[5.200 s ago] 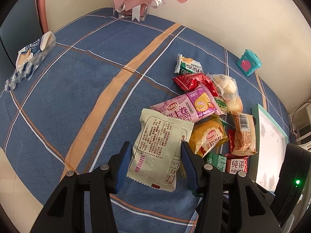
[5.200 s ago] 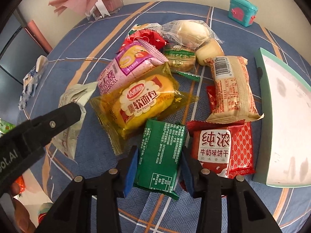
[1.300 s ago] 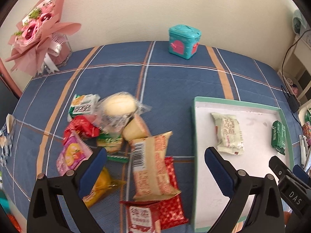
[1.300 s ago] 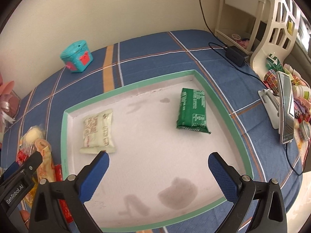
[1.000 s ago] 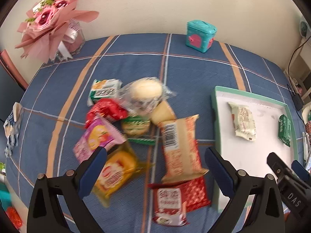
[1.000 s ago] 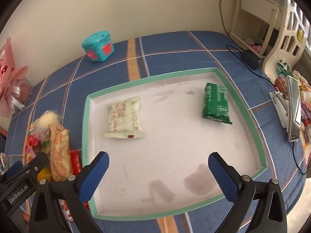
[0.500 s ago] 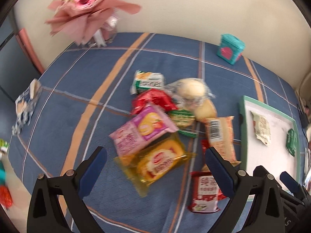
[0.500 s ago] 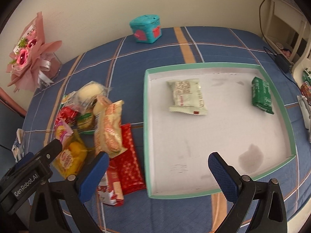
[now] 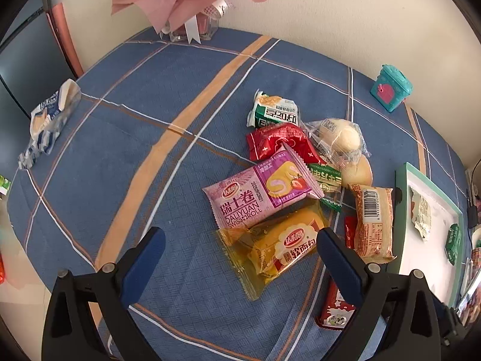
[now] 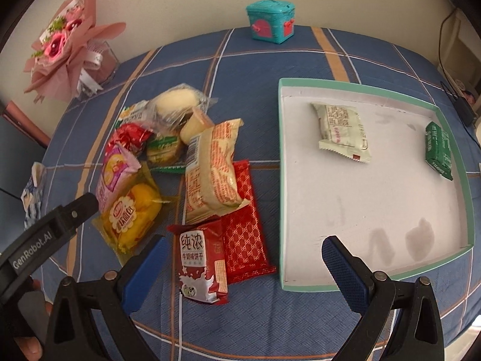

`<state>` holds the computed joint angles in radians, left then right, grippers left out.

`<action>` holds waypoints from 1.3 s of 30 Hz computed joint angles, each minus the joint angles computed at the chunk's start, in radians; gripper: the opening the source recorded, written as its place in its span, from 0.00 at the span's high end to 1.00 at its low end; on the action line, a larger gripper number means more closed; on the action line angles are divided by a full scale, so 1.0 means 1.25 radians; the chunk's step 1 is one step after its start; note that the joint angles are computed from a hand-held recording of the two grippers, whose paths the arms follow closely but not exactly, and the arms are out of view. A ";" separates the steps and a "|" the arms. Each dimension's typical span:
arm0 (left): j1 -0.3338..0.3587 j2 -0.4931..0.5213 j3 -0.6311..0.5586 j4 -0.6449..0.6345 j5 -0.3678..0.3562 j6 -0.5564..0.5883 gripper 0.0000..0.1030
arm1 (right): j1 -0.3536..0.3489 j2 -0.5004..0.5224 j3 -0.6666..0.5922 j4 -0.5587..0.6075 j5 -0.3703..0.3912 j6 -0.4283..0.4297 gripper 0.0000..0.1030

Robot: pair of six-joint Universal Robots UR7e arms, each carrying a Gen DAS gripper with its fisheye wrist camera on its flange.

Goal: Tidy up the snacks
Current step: 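Move both tools back over the snack pile, then grasp the yellow bread bag with left tool while right tool grasps red milk biscuit pack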

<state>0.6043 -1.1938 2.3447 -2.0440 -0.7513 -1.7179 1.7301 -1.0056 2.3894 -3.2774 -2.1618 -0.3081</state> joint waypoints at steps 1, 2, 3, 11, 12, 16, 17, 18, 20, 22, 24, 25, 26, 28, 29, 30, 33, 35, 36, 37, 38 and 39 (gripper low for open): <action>0.003 0.001 0.002 -0.012 -0.002 0.007 0.02 | 0.002 0.006 -0.001 0.000 -0.005 -0.007 0.00; 0.007 0.003 0.004 -0.028 -0.003 0.019 0.02 | 0.005 0.012 -0.002 -0.001 -0.010 -0.015 0.00; 0.011 0.006 0.005 -0.040 -0.005 0.031 0.02 | 0.007 0.018 -0.002 -0.003 -0.015 -0.021 0.00; 0.039 0.047 0.009 -0.170 -0.013 0.149 0.03 | 0.015 0.048 -0.002 -0.005 -0.036 -0.044 0.00; 0.041 0.053 0.014 -0.202 -0.012 0.172 0.03 | 0.015 0.051 -0.003 -0.006 -0.037 -0.045 0.00; 0.044 0.072 0.015 -0.263 -0.008 0.230 0.03 | 0.018 0.057 -0.002 -0.007 -0.045 -0.052 0.01; 0.046 0.077 0.015 -0.276 -0.005 0.242 0.03 | 0.017 0.054 -0.002 -0.004 -0.045 -0.050 0.01; 0.047 0.083 0.012 -0.284 -0.004 0.249 0.03 | 0.017 0.052 -0.001 -0.001 -0.045 -0.049 0.01; 0.055 0.090 0.010 -0.307 -0.003 0.271 0.04 | 0.017 0.052 -0.003 0.001 -0.046 -0.049 0.01; 0.064 0.097 0.009 -0.334 -0.004 0.302 0.09 | 0.016 0.053 -0.005 0.001 -0.047 -0.050 0.01; 0.073 0.106 0.003 -0.343 -0.004 0.327 0.13 | 0.015 0.051 -0.005 0.003 -0.045 -0.050 0.01; 0.082 0.117 -0.005 -0.355 -0.002 0.346 0.13 | 0.015 0.050 -0.005 0.004 -0.043 -0.050 0.01; 0.088 0.126 -0.010 -0.370 -0.001 0.362 0.13 | 0.013 0.049 -0.006 0.007 -0.042 -0.052 0.01; 0.095 0.140 -0.010 -0.405 0.002 0.389 0.13 | 0.012 0.050 -0.008 0.009 -0.042 -0.055 0.01; 0.100 0.146 -0.012 -0.418 0.002 0.399 0.13 | 0.012 0.050 -0.008 0.011 -0.042 -0.055 0.01; 0.103 0.150 -0.015 -0.422 0.001 0.403 0.13 | 0.012 0.050 -0.009 0.012 -0.042 -0.054 0.01; 0.112 0.154 -0.023 -0.409 -0.013 0.395 0.13 | 0.011 0.049 -0.009 0.015 -0.040 -0.053 0.01; 0.117 0.153 -0.023 -0.409 -0.024 0.384 0.15 | 0.011 0.049 -0.009 0.017 -0.039 -0.053 0.01; 0.121 0.152 -0.024 -0.406 -0.028 0.379 0.20 | 0.012 0.049 -0.009 0.019 -0.037 -0.052 0.01; 0.123 0.149 -0.027 -0.395 -0.036 0.371 0.23 | 0.012 0.048 -0.009 0.021 -0.035 -0.052 0.01; 0.125 0.146 -0.025 -0.394 -0.046 0.363 0.23 | 0.013 0.048 -0.008 0.021 -0.033 -0.052 0.01; 0.127 0.143 -0.024 -0.391 -0.054 0.355 0.25 | 0.015 0.047 -0.007 0.020 -0.031 -0.053 0.01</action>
